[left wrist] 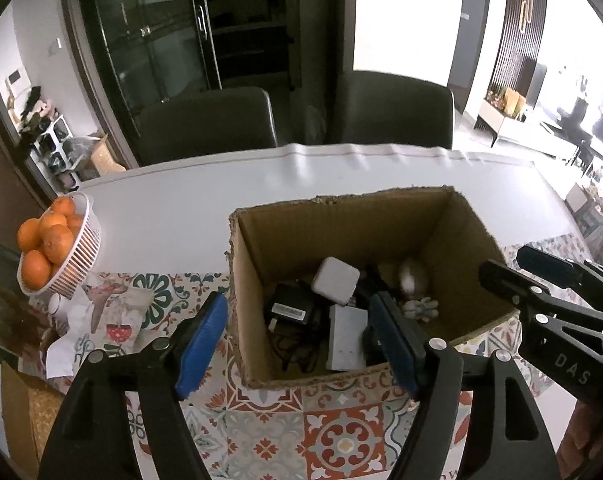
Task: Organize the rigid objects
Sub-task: 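Withdraw both open tools from the box toward the pink round device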
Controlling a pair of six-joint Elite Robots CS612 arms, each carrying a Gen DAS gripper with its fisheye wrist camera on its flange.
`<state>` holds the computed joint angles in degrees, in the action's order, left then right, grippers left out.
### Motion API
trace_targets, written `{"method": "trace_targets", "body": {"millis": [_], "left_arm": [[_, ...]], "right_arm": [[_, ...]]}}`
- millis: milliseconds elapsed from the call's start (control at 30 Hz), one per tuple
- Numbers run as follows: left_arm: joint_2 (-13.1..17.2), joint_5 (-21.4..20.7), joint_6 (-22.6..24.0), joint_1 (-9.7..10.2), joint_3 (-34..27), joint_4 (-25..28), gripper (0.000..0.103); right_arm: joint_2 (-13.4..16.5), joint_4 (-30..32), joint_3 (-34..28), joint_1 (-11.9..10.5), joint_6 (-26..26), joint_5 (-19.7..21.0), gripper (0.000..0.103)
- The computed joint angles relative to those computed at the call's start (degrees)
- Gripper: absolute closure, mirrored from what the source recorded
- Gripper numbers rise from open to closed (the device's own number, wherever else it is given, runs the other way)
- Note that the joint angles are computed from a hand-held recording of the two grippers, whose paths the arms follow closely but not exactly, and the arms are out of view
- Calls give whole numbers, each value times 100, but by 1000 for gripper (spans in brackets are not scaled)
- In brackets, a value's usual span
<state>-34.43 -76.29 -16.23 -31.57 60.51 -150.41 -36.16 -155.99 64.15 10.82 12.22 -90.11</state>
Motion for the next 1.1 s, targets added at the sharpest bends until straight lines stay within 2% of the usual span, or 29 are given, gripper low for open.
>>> {"method": "trace_targets", "body": {"millis": [267, 533, 767, 1100], "left_arm": [[-273, 521, -54, -119, 525, -717, 23], [-498, 710, -261, -194, 1012, -1219, 22], [-582, 872, -414, -253, 1289, -1435, 18], [-612, 919, -487, -320, 1553, -1471, 17]], "right_arm": [[-228, -541, 373, 52, -30, -198, 44], [-437, -1026, 774, 105, -130, -385, 36], [-538, -1311, 1036, 160, -200, -583, 29], [-577, -1452, 1344, 143, -128, -523, 28]]}}
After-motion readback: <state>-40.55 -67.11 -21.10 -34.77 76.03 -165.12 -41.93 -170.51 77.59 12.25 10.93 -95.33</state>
